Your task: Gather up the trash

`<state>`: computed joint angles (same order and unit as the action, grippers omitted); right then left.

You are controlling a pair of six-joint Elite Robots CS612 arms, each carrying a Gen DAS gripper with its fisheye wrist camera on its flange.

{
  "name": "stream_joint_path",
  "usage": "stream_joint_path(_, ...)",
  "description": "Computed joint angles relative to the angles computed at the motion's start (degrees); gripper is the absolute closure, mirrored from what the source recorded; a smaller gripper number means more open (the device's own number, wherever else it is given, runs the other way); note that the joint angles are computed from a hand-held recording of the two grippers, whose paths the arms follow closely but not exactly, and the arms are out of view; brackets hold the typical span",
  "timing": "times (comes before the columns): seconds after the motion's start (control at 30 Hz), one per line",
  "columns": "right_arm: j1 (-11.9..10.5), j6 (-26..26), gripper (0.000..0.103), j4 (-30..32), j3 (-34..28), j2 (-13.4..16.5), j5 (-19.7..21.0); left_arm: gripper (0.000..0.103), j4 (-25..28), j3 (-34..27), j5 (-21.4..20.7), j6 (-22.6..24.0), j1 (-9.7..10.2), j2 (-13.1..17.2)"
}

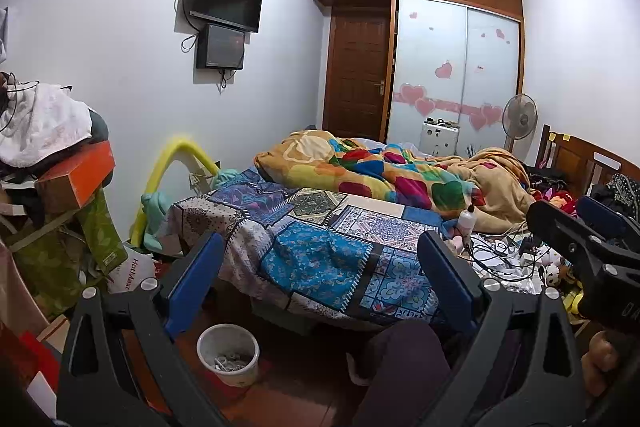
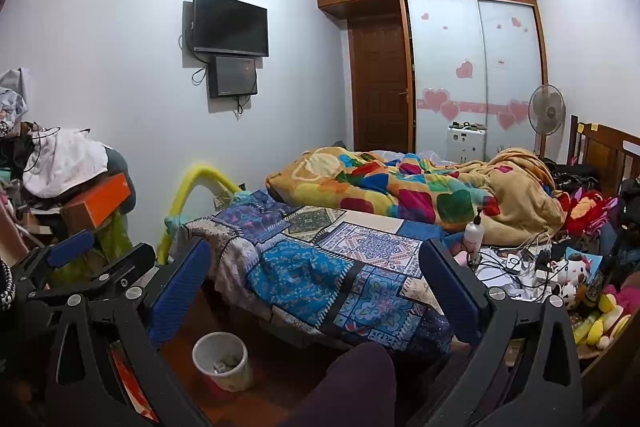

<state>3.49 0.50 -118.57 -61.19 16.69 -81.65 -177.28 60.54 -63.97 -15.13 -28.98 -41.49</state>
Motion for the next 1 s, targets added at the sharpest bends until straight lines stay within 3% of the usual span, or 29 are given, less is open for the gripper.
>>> stream_joint_path(1.0,0.02,-1.14,0.0,-0.5,0.57,-0.35,0.6,0.005,-0.6,0.07,-0.22,0.62,0.47,-0.29)
